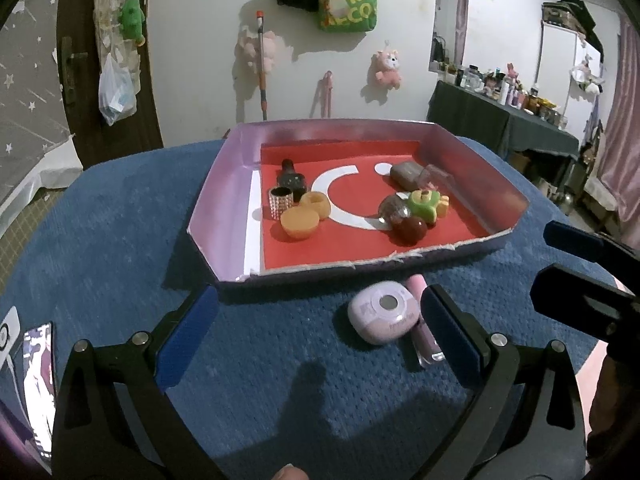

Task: Organize rigid objects
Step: 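Withdraw both open tools out of the box toward remaining items, then close left gripper on pink round case while right gripper grips purple nail polish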

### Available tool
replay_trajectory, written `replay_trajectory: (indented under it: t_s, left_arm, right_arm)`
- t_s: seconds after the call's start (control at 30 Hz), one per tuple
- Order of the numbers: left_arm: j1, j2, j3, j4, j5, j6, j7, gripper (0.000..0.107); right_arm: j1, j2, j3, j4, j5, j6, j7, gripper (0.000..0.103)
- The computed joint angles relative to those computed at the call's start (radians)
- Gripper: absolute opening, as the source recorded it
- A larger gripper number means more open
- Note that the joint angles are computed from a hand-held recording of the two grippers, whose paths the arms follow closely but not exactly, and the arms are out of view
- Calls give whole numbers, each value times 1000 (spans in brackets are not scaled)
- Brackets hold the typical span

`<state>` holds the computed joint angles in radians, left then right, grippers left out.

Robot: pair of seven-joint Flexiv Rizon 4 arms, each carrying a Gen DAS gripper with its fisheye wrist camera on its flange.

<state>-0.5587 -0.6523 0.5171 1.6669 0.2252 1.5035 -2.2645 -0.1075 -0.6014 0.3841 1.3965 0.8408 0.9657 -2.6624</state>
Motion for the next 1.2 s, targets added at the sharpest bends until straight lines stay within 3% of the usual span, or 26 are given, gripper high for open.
replay_trajectory:
  t_s: [0.5,0.83,1.1,1.2]
  left_arm:
    - [26,-6,-40,45,-29,-2,-1,103]
    - [57,-3,-65,61,-57,8,20,103]
    - [88,-6,-100,62,-91,18,54,103]
    - [106,-11,-129,54,-112,19,82,103]
  right_arm:
    - [35,-33,-26,47,-82,67,56,103]
    - [110,-93,-51,88,-308,215,192,103]
    - [130,-115,-19,143,-458,330,234,103]
    - [177,-115,-71,174,-523,405,301,96]
